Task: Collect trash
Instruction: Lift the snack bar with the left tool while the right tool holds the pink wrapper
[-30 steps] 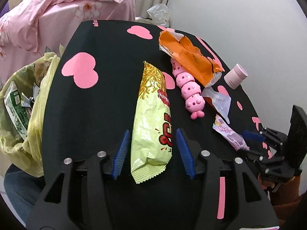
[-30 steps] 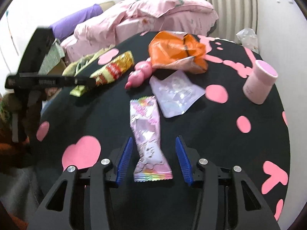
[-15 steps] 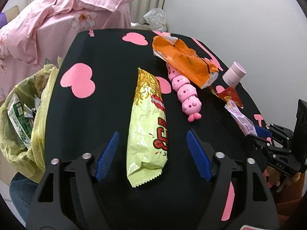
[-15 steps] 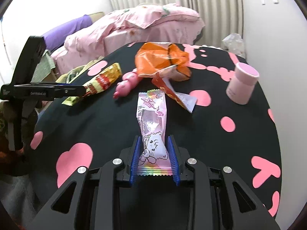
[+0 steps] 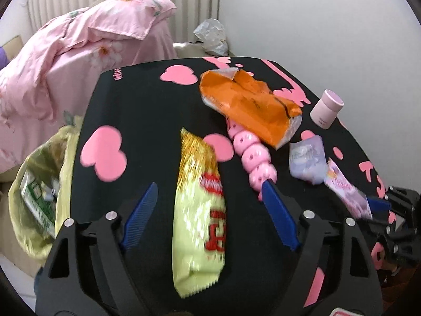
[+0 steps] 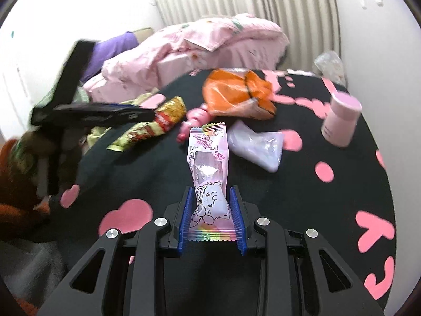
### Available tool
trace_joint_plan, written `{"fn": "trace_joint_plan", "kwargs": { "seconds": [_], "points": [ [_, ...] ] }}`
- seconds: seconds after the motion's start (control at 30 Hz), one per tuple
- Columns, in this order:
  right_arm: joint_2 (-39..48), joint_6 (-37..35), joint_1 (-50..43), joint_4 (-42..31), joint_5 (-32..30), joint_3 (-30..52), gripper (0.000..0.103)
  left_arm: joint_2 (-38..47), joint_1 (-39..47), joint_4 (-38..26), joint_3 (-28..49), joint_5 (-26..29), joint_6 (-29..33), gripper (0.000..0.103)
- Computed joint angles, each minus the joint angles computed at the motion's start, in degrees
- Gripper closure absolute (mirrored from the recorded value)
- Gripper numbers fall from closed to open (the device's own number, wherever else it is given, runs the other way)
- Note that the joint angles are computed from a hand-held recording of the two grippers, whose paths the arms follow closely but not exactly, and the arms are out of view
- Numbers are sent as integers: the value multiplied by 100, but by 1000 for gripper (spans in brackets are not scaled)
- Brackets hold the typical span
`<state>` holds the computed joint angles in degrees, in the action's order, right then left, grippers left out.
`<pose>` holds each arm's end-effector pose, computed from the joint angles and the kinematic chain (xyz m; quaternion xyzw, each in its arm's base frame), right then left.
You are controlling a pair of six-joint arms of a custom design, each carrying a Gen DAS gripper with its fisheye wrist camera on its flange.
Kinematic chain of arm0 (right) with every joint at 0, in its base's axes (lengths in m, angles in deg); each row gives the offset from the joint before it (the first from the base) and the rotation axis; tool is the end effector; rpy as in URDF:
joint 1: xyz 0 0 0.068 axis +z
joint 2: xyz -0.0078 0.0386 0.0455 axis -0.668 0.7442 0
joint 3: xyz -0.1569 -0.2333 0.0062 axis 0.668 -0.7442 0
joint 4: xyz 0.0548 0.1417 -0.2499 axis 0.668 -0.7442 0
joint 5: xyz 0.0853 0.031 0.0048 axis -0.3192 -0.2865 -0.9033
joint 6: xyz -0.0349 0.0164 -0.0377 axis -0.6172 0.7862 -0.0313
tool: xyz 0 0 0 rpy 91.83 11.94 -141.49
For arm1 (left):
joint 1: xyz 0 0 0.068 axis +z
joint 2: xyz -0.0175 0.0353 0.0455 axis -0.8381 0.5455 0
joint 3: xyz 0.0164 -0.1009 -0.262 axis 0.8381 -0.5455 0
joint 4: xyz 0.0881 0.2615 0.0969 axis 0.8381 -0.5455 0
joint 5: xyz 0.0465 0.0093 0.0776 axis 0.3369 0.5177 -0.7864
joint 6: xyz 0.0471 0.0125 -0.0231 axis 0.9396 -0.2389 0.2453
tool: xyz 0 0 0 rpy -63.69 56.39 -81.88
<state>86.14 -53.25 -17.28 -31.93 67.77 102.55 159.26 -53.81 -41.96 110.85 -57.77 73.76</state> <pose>0.2588 0.1309 0.1138 -0.2593 0.8626 0.2252 0.3714 0.3146 0.0118 0.1635 0.0583 0.9418 -0.0435 0.3281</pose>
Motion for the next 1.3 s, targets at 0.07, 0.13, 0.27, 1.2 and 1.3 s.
{"fn": "trace_joint_plan", "kwargs": {
  "seconds": [0.07, 0.13, 0.27, 1.2, 1.3],
  "points": [
    [-111, -13, 38, 17, 164, -50, 75, 362, 25, -200, 426, 67, -24, 32],
    [-128, 11, 29, 30, 240, -64, 75, 711, 17, -370, 805, -6, -128, 37],
    [-134, 53, -47, 1, 316, -77, 75, 1673, -21, -1071, 1760, -132, -218, 53],
    [-391, 119, 235, -149, 821, 114, 75, -1658, 1026, -198, -631, 886, -513, 68],
    [-388, 101, 330, -253, 909, 147, 75, -1493, 1163, -330, -712, 987, -409, 68]
  ]
}}
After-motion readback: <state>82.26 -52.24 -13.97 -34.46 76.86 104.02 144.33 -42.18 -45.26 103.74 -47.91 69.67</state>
